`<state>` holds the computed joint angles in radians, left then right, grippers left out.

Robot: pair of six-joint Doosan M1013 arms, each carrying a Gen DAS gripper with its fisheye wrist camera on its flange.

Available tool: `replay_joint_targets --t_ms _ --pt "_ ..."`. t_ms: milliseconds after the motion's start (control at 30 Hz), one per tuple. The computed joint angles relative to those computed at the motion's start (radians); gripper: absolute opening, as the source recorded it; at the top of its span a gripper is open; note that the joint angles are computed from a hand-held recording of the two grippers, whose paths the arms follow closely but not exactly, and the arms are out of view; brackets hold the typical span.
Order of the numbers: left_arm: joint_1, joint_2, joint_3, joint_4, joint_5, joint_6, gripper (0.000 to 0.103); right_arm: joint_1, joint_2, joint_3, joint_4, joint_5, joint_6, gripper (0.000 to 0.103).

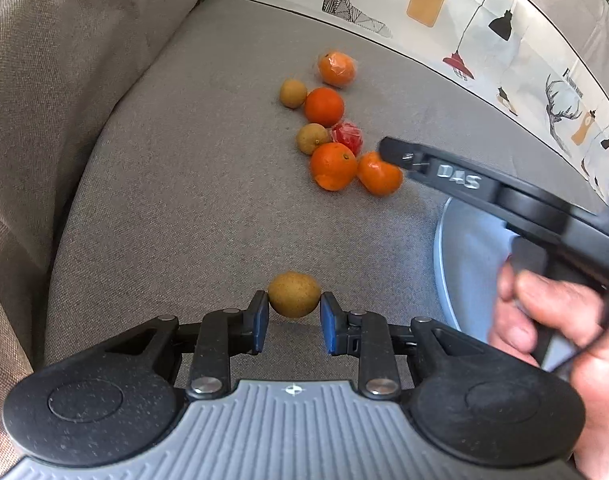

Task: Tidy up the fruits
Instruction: 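Hold the brown fruit in the left gripper while the right grasps an orange, then lower the brown fruit and orange onto the blue plate and open both grippers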

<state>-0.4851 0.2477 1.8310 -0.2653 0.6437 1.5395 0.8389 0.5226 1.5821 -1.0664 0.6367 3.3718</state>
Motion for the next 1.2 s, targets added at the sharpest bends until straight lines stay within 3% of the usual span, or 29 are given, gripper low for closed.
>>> replay_joint_targets --t_ms 200,233,300,433,700,1000,1133,1200 --pt "-0.003 0.004 -0.005 0.014 0.004 -0.013 0.030 -0.024 0.040 -0.047 0.161 0.008 -0.168 0.056" --pt "-0.004 0.004 -0.006 0.017 0.005 -0.016 0.030 -0.027 0.043 -0.050 0.180 0.000 -0.183 0.053" --pt "-0.005 0.004 -0.007 0.023 0.005 -0.021 0.030 -0.031 0.048 -0.053 0.209 -0.014 -0.231 0.037" --pt "-0.008 0.002 -0.004 0.031 -0.004 -0.028 0.030 -0.020 0.054 -0.063 0.199 0.008 -0.270 0.036" --pt "-0.016 -0.012 0.011 0.067 -0.032 -0.053 0.030 0.010 0.001 -0.014 0.073 0.018 -0.113 0.036" --pt "-0.024 -0.050 0.049 0.068 -0.087 -0.027 0.030 0.095 -0.106 0.097 -0.159 0.145 0.060 0.036" --pt "-0.049 -0.073 0.074 0.114 -0.147 -0.023 0.030 0.135 -0.170 0.167 -0.196 0.199 0.193 0.036" --pt "-0.076 -0.083 0.085 0.215 -0.179 -0.087 0.030 0.154 -0.196 0.199 -0.215 0.236 0.265 0.036"
